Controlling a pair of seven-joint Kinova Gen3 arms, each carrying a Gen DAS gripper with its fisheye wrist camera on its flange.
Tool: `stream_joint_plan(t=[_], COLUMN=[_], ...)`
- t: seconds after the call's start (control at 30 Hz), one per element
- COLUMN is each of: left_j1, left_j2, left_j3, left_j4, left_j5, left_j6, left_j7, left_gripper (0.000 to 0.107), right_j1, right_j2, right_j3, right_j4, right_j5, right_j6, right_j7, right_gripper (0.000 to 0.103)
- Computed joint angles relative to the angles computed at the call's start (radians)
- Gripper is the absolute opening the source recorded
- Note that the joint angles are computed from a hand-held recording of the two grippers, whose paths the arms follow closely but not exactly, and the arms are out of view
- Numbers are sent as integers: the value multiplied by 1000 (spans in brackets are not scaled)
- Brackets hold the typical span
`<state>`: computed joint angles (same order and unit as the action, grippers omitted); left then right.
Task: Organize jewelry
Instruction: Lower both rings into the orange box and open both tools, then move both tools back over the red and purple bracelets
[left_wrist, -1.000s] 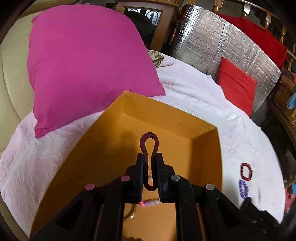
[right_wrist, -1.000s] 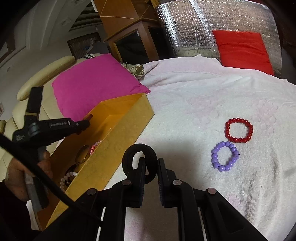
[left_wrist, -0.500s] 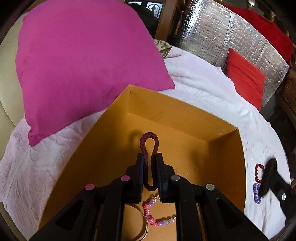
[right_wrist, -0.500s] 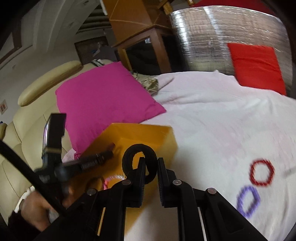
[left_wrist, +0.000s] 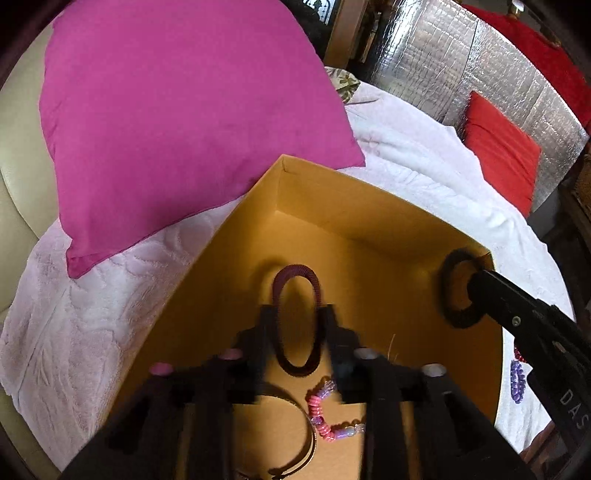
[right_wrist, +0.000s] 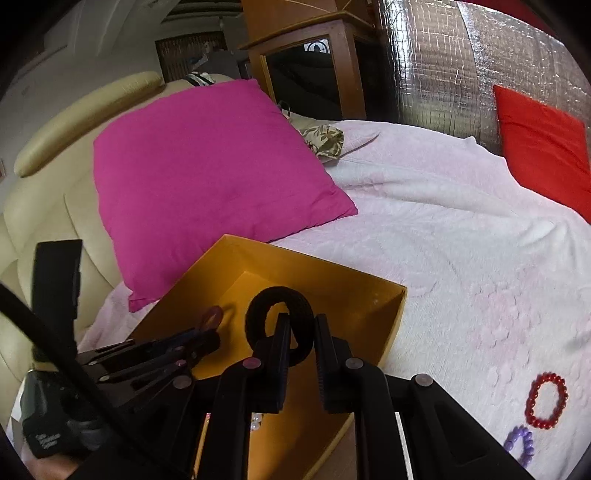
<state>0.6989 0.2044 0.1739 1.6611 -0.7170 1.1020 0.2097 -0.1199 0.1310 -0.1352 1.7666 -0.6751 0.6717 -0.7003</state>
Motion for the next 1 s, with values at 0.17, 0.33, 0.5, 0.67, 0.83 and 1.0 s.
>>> stream_joint_plan(t=[0.17,0.33,0.5,0.67,0.83,1.0], left_j1=[7,9,45,88,110,130], left_j2=[1,-3,2,20,48,76], left_j3=[2,6,14,21,17,4], left_j4=[-7,-10,-41,-75,-113,-150], left_j5=[1,-4,-55,-113,-130,-133], left_j6=[23,31,86,155,200,245], left_j7=[-3,6,33,59,33,-3], left_gripper=[56,58,71,77,77,77], right_j1=[1,24,35,61,101,167], right_j2=[15,-19,-56,-90,-124,-142], right_j3=[-2,-4,21,68,130,201], right_j4=[-20,16,41,57,81,107], right_j5=[14,-56,-113,-193,-255,-304], right_j6=[9,-25,-24,23,81,162], right_j7=[-30,44,107,184,272,355], right_gripper=[51,51,51,51,52,54])
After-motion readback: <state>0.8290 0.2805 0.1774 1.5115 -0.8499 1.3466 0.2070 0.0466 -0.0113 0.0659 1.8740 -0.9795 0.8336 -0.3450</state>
